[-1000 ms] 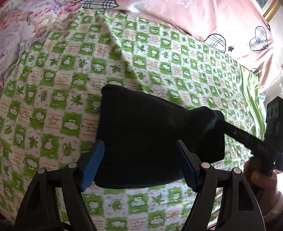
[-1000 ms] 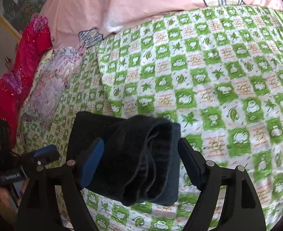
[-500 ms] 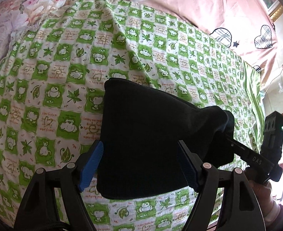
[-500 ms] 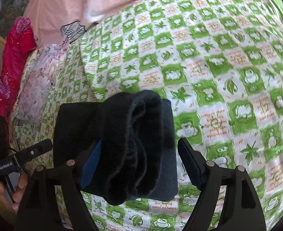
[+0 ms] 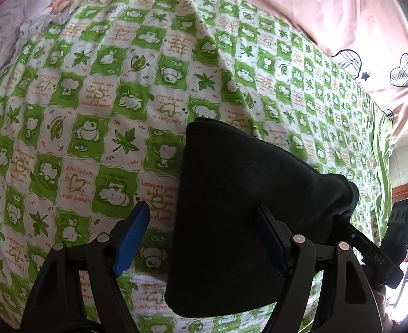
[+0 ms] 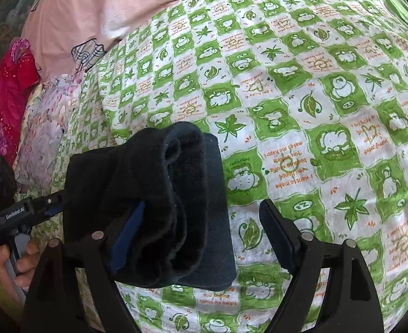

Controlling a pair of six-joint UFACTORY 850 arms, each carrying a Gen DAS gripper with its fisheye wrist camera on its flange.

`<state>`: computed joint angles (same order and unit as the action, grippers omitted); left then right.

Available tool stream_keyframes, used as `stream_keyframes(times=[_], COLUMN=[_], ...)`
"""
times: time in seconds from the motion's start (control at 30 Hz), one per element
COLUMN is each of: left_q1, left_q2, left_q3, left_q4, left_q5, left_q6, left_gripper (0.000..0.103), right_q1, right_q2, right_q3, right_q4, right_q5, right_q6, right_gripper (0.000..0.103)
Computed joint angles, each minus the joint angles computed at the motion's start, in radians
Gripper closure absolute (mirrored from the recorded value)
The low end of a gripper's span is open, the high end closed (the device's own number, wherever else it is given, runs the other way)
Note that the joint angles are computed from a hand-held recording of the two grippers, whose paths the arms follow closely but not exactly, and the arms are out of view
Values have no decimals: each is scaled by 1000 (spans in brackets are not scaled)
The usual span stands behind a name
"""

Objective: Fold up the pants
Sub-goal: 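Fold the lifted end over the bundle with both grippers, pressing it down, then hold the folded bundle with both grippers and flatten it onto the sheet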

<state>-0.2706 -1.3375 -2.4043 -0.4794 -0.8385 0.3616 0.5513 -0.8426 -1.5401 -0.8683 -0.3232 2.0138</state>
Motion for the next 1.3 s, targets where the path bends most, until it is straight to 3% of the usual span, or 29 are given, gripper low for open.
stream_keyframes(times=[0.13, 0.27, 0.4, 0.77, 0.93, 1.03, 1.13, 1.3], left_q1=[-2, 0, 1, 5, 6, 7, 5, 7], left_q2=[-34, -82, -124, 5, -27, -52, -45, -18], left_q3=[-47, -115, -185, 27, -15, -53, -38, 9], left_q4=[16, 13, 17, -17, -34, -58, -67, -98], left_q5=[-15, -54, -90, -34, -62, -88, -77, -57], left_q6=[-11, -31, -57, 10, -1, 6, 16, 61], left_gripper=[25, 25, 25, 29, 33, 43, 46, 56], right_q1=[-12, -23, -25, -31, -34, -35, -29, -28], right_q2=[0, 12, 16, 15, 6, 2, -14, -9], right_q3=[18, 61, 66, 48, 42, 45, 17, 17], right_q4=[-59, -249, -268, -116, -107, -167, -38, -36], right_q5=[43, 106, 123, 160, 172, 193, 178, 185], right_q6=[47, 269, 304, 155, 150, 217, 68, 38], right_gripper=[26, 26, 26, 34, 34, 34, 35, 47])
